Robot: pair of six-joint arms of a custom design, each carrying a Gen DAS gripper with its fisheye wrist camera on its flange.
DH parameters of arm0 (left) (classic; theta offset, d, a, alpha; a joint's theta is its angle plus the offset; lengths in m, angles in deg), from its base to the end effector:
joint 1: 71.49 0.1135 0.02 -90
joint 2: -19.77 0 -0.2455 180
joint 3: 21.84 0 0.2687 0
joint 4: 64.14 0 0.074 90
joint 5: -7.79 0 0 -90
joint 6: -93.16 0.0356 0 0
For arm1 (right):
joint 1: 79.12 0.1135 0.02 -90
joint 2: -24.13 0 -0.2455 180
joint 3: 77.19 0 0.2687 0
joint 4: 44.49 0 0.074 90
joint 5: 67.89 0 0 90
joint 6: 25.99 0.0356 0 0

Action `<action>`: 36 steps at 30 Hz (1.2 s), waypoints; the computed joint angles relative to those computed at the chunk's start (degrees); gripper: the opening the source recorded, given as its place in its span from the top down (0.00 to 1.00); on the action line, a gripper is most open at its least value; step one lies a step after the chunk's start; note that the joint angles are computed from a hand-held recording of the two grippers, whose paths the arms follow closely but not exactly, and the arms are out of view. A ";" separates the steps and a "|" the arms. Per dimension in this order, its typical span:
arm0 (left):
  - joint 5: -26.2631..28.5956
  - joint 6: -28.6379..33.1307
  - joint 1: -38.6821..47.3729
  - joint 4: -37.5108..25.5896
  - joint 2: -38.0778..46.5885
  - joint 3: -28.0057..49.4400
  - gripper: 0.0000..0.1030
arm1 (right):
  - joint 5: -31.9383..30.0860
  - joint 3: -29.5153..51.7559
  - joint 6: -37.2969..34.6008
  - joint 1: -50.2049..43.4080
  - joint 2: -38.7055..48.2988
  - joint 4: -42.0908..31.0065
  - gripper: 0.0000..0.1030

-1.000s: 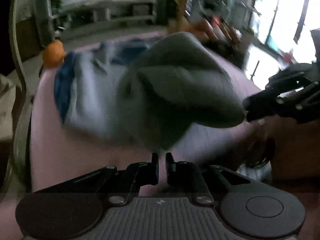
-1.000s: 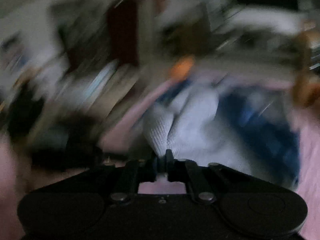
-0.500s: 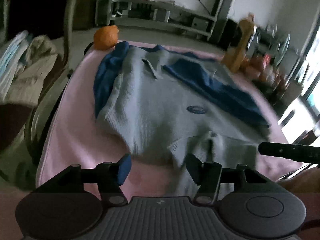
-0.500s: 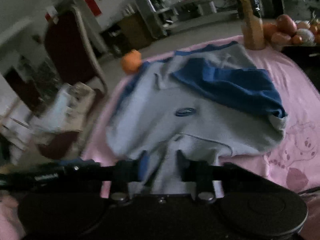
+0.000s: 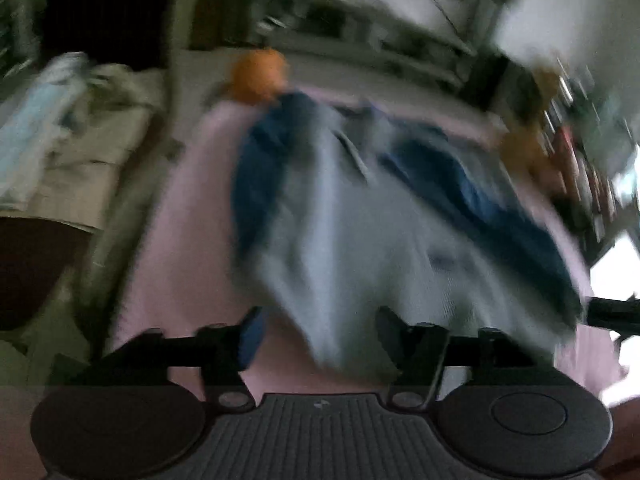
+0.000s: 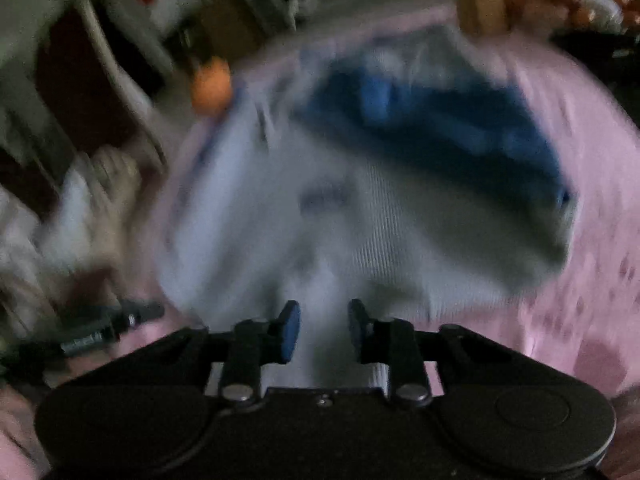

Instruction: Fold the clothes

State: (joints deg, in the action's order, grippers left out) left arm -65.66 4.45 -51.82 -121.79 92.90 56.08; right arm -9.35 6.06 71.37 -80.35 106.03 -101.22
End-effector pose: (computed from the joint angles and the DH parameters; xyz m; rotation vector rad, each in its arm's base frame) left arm 0.2688 0.0853 0.2847 -0.2729 2.4356 -0.2005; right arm 0.3137 0.0118 0.2770 -0.0313 2.4831 0.7370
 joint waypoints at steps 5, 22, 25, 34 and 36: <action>0.80 -3.41 2.95 -4.92 14.37 11.76 0.21 | -9.02 11.55 7.58 -10.01 5.96 2.81 0.37; 8.46 -16.55 3.74 4.67 16.72 3.87 0.39 | 7.69 17.86 1.79 -12.36 24.78 -3.49 0.36; 12.93 -19.95 4.89 5.67 17.72 4.15 0.40 | 10.08 17.34 0.36 -10.58 24.59 -3.59 0.36; 12.85 -28.78 5.48 9.91 20.52 4.82 0.67 | 11.64 15.62 3.37 -9.07 23.70 -1.37 0.43; 9.35 -29.65 4.24 10.32 20.40 4.73 0.83 | 13.93 14.81 2.62 -8.29 23.32 -0.43 0.50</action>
